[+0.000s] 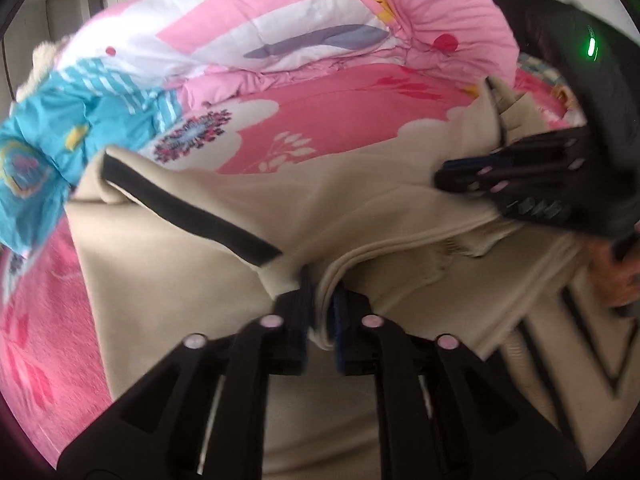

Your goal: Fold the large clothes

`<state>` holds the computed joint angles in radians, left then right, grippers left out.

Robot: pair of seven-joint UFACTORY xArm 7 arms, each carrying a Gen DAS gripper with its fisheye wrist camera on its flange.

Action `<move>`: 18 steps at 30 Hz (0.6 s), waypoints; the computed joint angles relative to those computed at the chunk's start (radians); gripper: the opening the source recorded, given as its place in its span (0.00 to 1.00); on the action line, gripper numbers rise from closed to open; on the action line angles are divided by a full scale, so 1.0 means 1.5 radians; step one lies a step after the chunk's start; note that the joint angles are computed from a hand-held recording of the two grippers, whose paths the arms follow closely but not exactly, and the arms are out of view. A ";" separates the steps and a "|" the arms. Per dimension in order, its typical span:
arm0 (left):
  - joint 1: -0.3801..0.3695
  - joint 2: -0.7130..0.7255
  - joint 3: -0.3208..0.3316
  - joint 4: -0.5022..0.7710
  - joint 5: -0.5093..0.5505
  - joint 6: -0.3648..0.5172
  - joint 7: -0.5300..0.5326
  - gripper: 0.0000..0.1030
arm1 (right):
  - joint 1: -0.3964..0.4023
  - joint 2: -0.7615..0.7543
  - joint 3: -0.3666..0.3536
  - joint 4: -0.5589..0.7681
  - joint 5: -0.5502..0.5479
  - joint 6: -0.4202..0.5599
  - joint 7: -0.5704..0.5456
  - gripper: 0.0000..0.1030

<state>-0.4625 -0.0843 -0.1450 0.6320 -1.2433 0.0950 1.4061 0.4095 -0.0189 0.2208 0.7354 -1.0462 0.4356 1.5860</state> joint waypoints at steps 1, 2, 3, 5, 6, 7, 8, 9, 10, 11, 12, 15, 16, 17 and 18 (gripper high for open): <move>0.017 -0.033 -0.002 -0.016 0.028 0.049 -0.033 0.35 | 0.006 0.004 0.006 0.009 0.005 0.025 -0.015 0.12; 0.011 -0.077 0.023 -0.033 0.028 0.113 -0.038 0.47 | 0.010 0.007 0.008 0.015 0.001 0.040 -0.016 0.13; 0.010 -0.121 0.042 -0.050 0.015 0.167 -0.028 0.49 | 0.013 0.011 0.008 0.020 -0.003 0.046 -0.013 0.13; 0.006 -0.173 0.061 -0.064 0.010 0.224 -0.028 0.49 | 0.019 0.010 0.009 0.016 -0.040 0.059 0.029 0.13; 0.002 -0.183 0.070 -0.061 -0.003 0.240 -0.023 0.48 | 0.023 0.014 0.010 0.019 -0.055 0.069 0.040 0.13; -0.001 -0.183 0.078 -0.046 -0.022 0.258 -0.027 0.41 | 0.026 0.015 0.010 0.020 -0.063 0.075 0.045 0.13; 0.003 -0.162 0.080 -0.018 -0.035 0.268 -0.058 0.24 | 0.029 0.016 0.010 0.020 -0.068 0.081 0.051 0.13; 0.018 -0.140 0.079 0.007 -0.055 0.293 -0.074 0.16 | 0.031 0.014 0.009 0.020 -0.067 0.082 0.051 0.13; 0.019 -0.090 0.105 0.057 -0.096 0.346 -0.091 0.07 | 0.032 0.014 0.009 0.019 -0.069 0.085 0.055 0.13; 0.029 -0.050 0.106 0.091 -0.108 0.371 -0.105 0.03 | 0.035 0.016 0.010 0.021 -0.074 0.091 0.059 0.13; 0.050 -0.006 0.088 0.127 -0.109 0.383 -0.119 0.02 | 0.038 0.020 0.012 0.024 -0.081 0.102 0.063 0.13; 0.035 0.108 0.077 0.190 -0.083 0.318 -0.148 0.00 | 0.054 0.033 0.016 0.035 -0.095 0.142 0.073 0.13; 0.025 0.145 0.086 0.194 -0.067 0.291 -0.154 0.00 | 0.058 0.034 0.016 0.036 -0.098 0.148 0.076 0.13; 0.044 0.163 0.076 0.192 -0.080 0.291 -0.136 0.02 | 0.060 0.034 0.014 0.035 -0.106 0.147 0.083 0.13; 0.090 0.177 0.048 0.192 -0.121 0.320 -0.090 0.02 | 0.060 0.036 0.011 0.034 -0.109 0.141 0.086 0.13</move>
<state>-0.3271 0.1819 -0.0731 0.9200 -1.4244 0.5750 1.2710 0.4991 0.0354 0.2379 0.7864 -1.2099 0.6466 1.7146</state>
